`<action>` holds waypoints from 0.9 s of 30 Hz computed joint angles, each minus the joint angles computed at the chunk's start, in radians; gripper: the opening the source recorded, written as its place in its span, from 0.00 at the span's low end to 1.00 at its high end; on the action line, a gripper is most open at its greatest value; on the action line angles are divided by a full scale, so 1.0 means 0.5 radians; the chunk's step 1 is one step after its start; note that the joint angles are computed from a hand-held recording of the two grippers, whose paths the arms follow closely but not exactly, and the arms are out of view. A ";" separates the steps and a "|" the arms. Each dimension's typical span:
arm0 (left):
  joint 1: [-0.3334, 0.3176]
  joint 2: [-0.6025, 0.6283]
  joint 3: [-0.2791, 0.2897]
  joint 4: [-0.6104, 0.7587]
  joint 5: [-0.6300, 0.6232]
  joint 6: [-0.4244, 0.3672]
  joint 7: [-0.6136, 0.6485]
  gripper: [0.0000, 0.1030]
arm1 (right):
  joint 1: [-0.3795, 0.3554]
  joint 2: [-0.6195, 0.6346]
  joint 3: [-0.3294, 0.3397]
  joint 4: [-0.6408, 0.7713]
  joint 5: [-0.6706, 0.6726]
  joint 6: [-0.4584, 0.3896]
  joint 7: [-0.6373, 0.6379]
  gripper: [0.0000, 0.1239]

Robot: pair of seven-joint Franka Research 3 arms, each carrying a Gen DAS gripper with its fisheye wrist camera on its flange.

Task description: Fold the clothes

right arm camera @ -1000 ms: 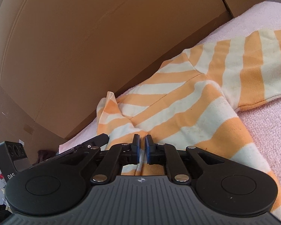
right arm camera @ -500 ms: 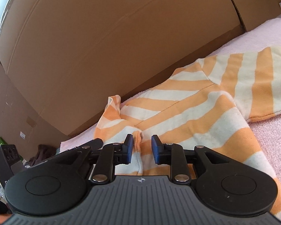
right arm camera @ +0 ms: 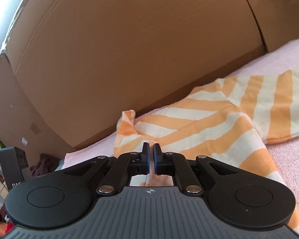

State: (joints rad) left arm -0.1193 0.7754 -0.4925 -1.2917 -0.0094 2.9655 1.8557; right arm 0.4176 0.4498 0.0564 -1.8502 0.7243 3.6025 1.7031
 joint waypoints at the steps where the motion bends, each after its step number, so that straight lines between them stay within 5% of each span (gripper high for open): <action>1: 0.003 0.003 -0.007 0.004 0.000 -0.007 0.006 0.04 | 0.054 -0.002 -0.053 0.013 0.118 -0.012 -0.033 0.09; 3: 0.003 0.006 -0.010 0.008 0.002 -0.011 0.017 0.07 | 0.127 0.001 -0.105 0.009 0.244 0.117 -0.098 0.09; 5: 0.004 0.006 -0.014 0.007 0.004 -0.013 0.031 0.09 | 0.081 -0.036 -0.104 -0.043 -0.074 0.075 0.090 0.09; 6: 0.015 0.009 -0.032 0.005 0.000 -0.016 0.049 0.10 | 0.121 -0.058 -0.209 -0.086 -0.366 0.034 0.329 0.09; 8: 0.040 0.015 -0.072 0.002 -0.014 -0.022 0.094 0.17 | 0.336 -0.041 -0.547 0.022 -0.766 -0.305 0.629 0.09; 9: 0.052 0.019 -0.092 0.001 -0.023 -0.026 0.119 0.21 | 0.478 0.010 -0.722 0.156 -0.756 -0.528 0.587 0.09; 12: 0.076 0.029 -0.133 0.007 -0.054 -0.049 0.183 0.30 | 0.801 0.304 -1.148 0.606 -0.175 -0.955 0.009 0.18; 14: 0.078 0.030 -0.137 0.014 -0.077 -0.065 0.207 0.31 | 0.870 0.532 -1.369 0.845 -0.295 -1.099 0.090 0.21; 16: 0.080 0.039 -0.143 0.033 -0.103 -0.091 0.230 0.33 | 0.784 0.681 -1.379 1.059 -0.373 -1.170 0.166 0.27; 18: 0.077 0.044 -0.143 0.048 -0.128 -0.109 0.255 0.34 | 0.577 0.754 -1.173 1.258 -0.343 -1.192 0.156 0.35; 21: 0.067 0.035 -0.134 0.038 -0.147 -0.106 0.291 0.35 | 0.342 0.819 -0.879 1.464 -0.285 -1.204 0.128 0.35; 22: 0.075 0.033 -0.146 0.031 -0.156 -0.105 0.315 0.35 | 0.314 0.861 -0.874 1.546 -0.335 -1.279 0.183 0.26; 23: 0.084 0.031 -0.158 0.023 -0.164 -0.104 0.339 0.34 | 0.313 0.919 -0.920 1.643 -0.356 -1.378 0.235 0.13; 27: 0.099 0.023 -0.200 -0.006 -0.181 -0.086 0.452 0.28 | 0.578 1.085 -1.499 1.729 -0.800 -1.591 0.941 0.06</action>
State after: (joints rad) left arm -0.0698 0.7869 -0.5923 -1.2947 -0.1001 2.9223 2.0816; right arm 0.7063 0.9925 -0.6932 -0.9857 0.3245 2.8068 2.1736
